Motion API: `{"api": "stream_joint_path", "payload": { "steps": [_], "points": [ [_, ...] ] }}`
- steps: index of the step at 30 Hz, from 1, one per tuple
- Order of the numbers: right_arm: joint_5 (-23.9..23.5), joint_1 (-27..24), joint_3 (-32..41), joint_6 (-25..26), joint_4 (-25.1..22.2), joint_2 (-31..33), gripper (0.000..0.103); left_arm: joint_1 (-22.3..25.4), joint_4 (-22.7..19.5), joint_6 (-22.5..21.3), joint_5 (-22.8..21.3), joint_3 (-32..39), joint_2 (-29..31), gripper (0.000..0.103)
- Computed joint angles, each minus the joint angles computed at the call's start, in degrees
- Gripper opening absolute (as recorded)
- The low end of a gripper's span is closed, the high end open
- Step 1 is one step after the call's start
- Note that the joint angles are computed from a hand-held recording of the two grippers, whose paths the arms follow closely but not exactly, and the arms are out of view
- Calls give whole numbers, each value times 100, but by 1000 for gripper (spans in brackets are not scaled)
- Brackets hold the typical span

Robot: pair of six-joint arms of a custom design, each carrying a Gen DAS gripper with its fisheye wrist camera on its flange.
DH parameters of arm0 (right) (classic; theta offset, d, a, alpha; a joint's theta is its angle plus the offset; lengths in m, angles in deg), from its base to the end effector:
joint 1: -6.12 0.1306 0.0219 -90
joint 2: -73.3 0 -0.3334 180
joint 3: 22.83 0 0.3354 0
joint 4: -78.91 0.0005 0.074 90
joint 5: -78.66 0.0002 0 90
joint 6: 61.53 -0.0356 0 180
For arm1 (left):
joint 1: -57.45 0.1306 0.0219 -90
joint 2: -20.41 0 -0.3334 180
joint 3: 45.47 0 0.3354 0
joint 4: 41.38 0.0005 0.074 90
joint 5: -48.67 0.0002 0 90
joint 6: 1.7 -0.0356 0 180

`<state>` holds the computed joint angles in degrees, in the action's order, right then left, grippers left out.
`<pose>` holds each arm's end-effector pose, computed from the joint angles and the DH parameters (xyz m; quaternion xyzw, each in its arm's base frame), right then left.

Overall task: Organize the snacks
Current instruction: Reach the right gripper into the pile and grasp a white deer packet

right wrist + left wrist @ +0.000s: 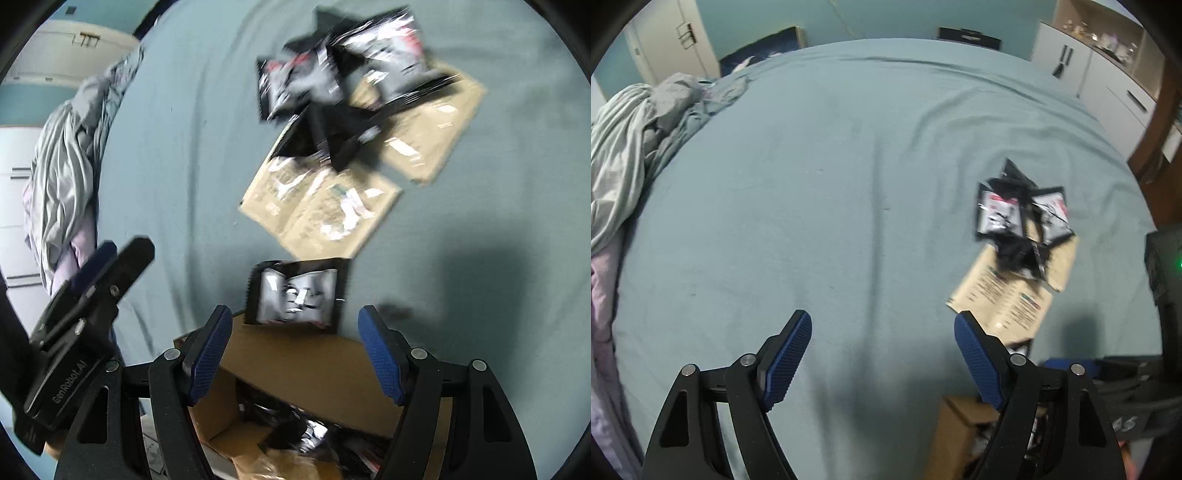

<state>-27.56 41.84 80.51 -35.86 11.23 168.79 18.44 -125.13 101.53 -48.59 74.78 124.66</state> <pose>0.3519 0.2647 0.4147 0.2006 0.9353 0.2850 0.0611 0.3658 -0.2912 0.4449 0.2065 0.9573 -0.0290 0.2002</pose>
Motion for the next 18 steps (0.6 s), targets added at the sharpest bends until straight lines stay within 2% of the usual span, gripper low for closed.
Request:
{"api": "stream_joint_path", "payload": {
  "steps": [3, 6, 8, 10, 14, 16, 18],
  "points": [
    [44, 46, 454, 211, -324, 538, 70, 111, 71, 117, 3, 14, 37, 81],
    [367, 112, 724, 297, -512, 733, 69, 214, 60, 280, -181, 46, 106, 81],
    [589, 161, 747, 355, -536, 711, 49, 283, 46, 370, -134, 47, 129, 81],
    [530, 131, 413, 276, -87, 460, 39, 337, 45, 410, -71, 20, 137, 81],
    [849, 141, -154, -58, 435, -66, 35, 294, 80, 401, -241, -55, 130, 81],
    [1216, 209, -440, -265, 730, -471, 35, 210, 152, 415, -383, -144, 73, 81],
    [1782, 308, -729, -477, 911, -982, 35, 84, 189, 422, -500, -176, 69, 81]
  ]
}}
